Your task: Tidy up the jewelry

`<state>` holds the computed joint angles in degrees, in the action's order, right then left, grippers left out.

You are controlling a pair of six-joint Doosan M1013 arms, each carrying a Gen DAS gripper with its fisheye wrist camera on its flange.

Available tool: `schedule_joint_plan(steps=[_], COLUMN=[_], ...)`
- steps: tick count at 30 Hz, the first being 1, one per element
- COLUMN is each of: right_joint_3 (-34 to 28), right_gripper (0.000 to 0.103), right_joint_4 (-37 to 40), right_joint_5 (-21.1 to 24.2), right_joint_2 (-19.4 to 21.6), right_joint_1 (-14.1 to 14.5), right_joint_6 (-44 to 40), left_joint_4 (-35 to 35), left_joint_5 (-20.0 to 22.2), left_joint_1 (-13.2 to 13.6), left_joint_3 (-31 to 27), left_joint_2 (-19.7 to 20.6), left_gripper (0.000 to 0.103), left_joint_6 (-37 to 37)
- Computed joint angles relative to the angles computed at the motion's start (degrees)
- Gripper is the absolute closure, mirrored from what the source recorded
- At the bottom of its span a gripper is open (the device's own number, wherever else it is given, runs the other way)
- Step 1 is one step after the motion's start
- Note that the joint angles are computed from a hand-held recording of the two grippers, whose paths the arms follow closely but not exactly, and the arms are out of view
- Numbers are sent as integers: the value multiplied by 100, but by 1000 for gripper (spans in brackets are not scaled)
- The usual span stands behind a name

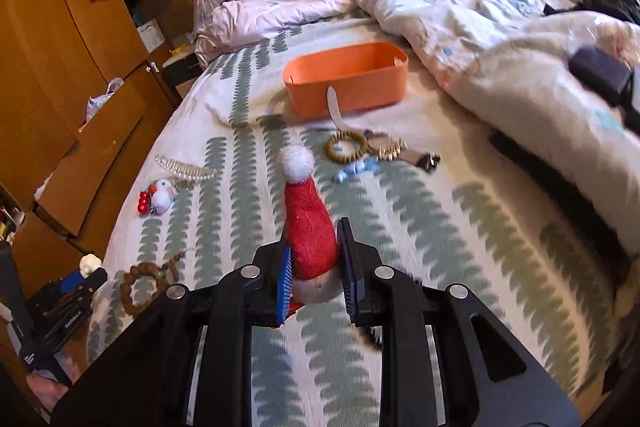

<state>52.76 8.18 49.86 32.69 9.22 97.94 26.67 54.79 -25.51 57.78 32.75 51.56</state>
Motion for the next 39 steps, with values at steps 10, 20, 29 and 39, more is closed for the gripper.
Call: schedule_joint_plan(steps=[10,20,29,39], right_joint_3=[519,495,448,530], right_gripper=[81,80,74,37], right_joint_4=[-46,-361,-681,-1076], right_joint_5=[26,281,277,-57], right_joint_2=[-171,-72,-29,-74], right_joint_1=[10,29,66,103], right_joint_6=[201,465,623,921], left_joint_4=[287,22,-51,8], left_joint_5=[4,117,147,128], left_joint_1=[-77,-27,-22,-38], left_joint_3=[290,185,132,78], left_joint_2=[-126,-29,21,56], left_gripper=[57,56,51,47], left_joint_6=[-333,-242,-217,-242])
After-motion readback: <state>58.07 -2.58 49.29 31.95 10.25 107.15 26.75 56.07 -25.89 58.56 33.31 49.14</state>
